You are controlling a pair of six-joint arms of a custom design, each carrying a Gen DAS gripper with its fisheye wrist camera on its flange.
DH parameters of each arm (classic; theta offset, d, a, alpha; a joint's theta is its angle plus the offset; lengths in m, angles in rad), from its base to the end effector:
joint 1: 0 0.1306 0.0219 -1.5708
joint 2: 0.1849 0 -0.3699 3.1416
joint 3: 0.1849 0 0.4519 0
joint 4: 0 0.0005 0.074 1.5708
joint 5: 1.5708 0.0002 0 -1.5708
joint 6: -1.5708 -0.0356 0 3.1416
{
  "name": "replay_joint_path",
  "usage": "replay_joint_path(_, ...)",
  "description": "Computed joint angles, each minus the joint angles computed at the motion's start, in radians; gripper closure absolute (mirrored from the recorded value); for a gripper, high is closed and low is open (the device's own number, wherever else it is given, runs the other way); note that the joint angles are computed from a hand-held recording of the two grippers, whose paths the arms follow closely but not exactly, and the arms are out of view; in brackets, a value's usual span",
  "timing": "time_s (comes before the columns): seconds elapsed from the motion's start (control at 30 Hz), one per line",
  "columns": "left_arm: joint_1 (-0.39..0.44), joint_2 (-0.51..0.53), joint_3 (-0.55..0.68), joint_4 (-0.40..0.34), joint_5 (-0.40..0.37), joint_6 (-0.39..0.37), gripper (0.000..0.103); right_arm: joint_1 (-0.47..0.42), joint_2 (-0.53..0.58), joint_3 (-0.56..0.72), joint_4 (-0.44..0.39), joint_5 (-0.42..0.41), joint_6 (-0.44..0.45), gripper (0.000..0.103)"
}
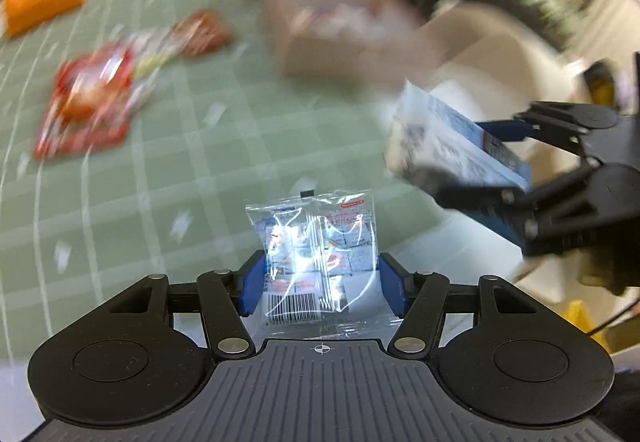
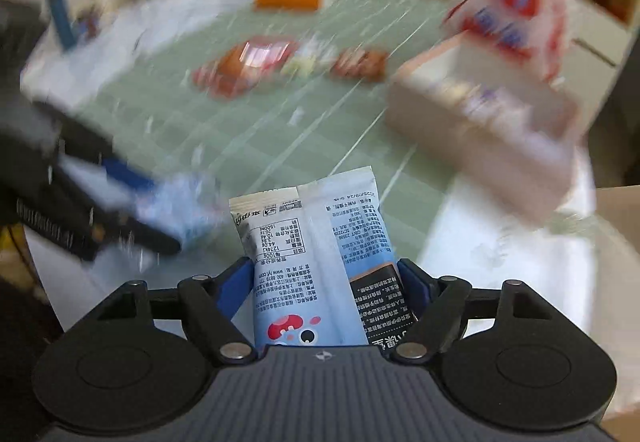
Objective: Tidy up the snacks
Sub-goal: 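Carry the blue packet into the pink box and release while the left tool drops the candy bag in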
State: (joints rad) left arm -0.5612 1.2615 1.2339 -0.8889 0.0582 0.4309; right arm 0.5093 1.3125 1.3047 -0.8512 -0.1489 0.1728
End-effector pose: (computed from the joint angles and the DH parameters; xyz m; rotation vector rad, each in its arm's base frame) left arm 0.4171 -0.2652 0.3981 0.1913 2.5446 -0.4775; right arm 0.4498 0.2567 0.4132 -0.8812 2.2803 0.3318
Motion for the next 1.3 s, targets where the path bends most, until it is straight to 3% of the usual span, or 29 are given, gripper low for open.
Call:
replay_joint_path(0.2, 0.052, 0.089, 0.229, 0.178, -0.011, -0.145, 0.038, -0.041, 0.040, 0.221, 0.096, 0.096, -0.120, 0.025)
replay_joint_path(0.33, 0.070, 0.186, 0.381, 0.277, -0.035, -0.164, 0.038, -0.065, 0.094, 0.353, 0.176, 0.152, -0.188, 0.024)
replay_joint_path(0.43, 0.086, 0.287, 0.479, 0.307, -0.012, -0.118, 0.038, -0.084, 0.106, 0.367, 0.272, 0.207, -0.208, 0.023)
replay_joint_path(0.5, 0.100, 0.387, 0.561, 0.274, 0.017, -0.070, 0.038, -0.105, 0.122, 0.373, 0.281, 0.224, -0.243, 0.023)
replay_joint_path(0.63, 0.109, 0.617, 0.766, 0.115, 0.040, -0.022, 0.038, -0.144, 0.145, 0.364, 0.220, 0.236, -0.318, 0.023)
replay_joint_path(0.7, 0.104, 0.718, 0.855, 0.043, 0.057, -0.048, 0.037, -0.158, 0.155, 0.349, 0.197, 0.242, -0.328, 0.023)
replay_joint_path(0.77, 0.092, 0.783, 0.910, -0.014, 0.023, -0.134, 0.037, -0.179, 0.172, 0.340, 0.170, 0.227, -0.332, 0.023)
replay_joint_path(0.83, 0.077, 0.767, 0.858, 0.053, -0.061, -0.207, 0.041, -0.188, 0.210, 0.356, 0.144, 0.220, -0.332, 0.023)
replay_joint_path(0.9, 0.075, 0.720, 0.785, 0.143, -0.053, -0.211, 0.040, -0.194, 0.250, 0.374, 0.120, 0.209, -0.335, 0.023)
replay_joint_path(1.13, 0.093, 0.482, 0.498, 0.266, -0.050, -0.043, 0.040, -0.174, 0.478, 0.586, 0.037, 0.112, -0.389, 0.023)
replay_joint_path(1.23, 0.113, 0.397, 0.391, 0.255, -0.042, 0.041, 0.041, -0.156, 0.571, 0.665, 0.025, 0.090, -0.388, 0.021)
replay_joint_path(1.3, 0.130, 0.340, 0.322, 0.234, -0.052, 0.079, 0.041, -0.147, 0.656, 0.756, -0.052, 0.111, -0.390, 0.019)
